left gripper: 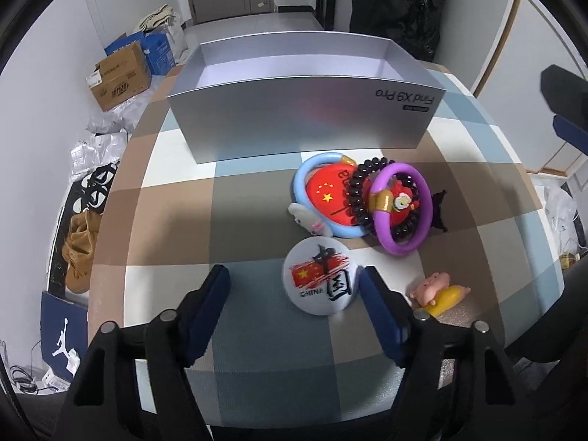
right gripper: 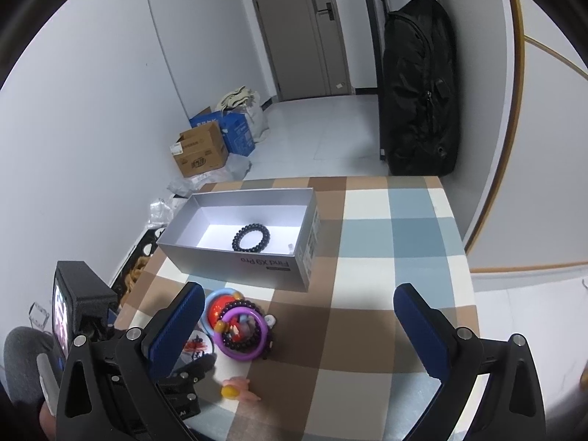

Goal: Organize jewelry
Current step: 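Grasp the white China badge with the left gripper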

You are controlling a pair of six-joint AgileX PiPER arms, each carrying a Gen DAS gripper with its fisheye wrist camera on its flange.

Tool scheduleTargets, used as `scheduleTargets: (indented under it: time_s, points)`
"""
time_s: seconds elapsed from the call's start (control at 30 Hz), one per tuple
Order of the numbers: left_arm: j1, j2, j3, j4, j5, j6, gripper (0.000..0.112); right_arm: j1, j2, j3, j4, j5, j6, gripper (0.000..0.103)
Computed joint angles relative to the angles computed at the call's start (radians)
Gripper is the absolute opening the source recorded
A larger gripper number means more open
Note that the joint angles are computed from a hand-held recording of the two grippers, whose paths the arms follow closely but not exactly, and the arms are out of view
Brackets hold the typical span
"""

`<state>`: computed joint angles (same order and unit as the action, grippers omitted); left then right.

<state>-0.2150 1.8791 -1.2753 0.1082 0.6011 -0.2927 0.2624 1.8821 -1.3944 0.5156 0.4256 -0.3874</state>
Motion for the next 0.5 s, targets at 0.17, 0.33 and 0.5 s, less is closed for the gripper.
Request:
scheduleTargets:
  time_s: [0.17, 0.33, 0.5]
  points:
    - [0.014, -0.009, 0.002, -0.040, 0.000, 0.052, 0.037, -0.002, 0.001, -0.002, -0.001, 0.008, 0.000, 0.103]
    - [0.056, -0.004, -0.009, -0.173, 0.002, 0.142, 0.037, -0.007, 0.011, -0.012, -0.006, 0.029, 0.006, 0.103]
    - [0.105, -0.006, -0.014, -0.319, 0.007, 0.223, 0.037, -0.024, 0.017, -0.017, 0.025, 0.076, -0.014, 0.103]
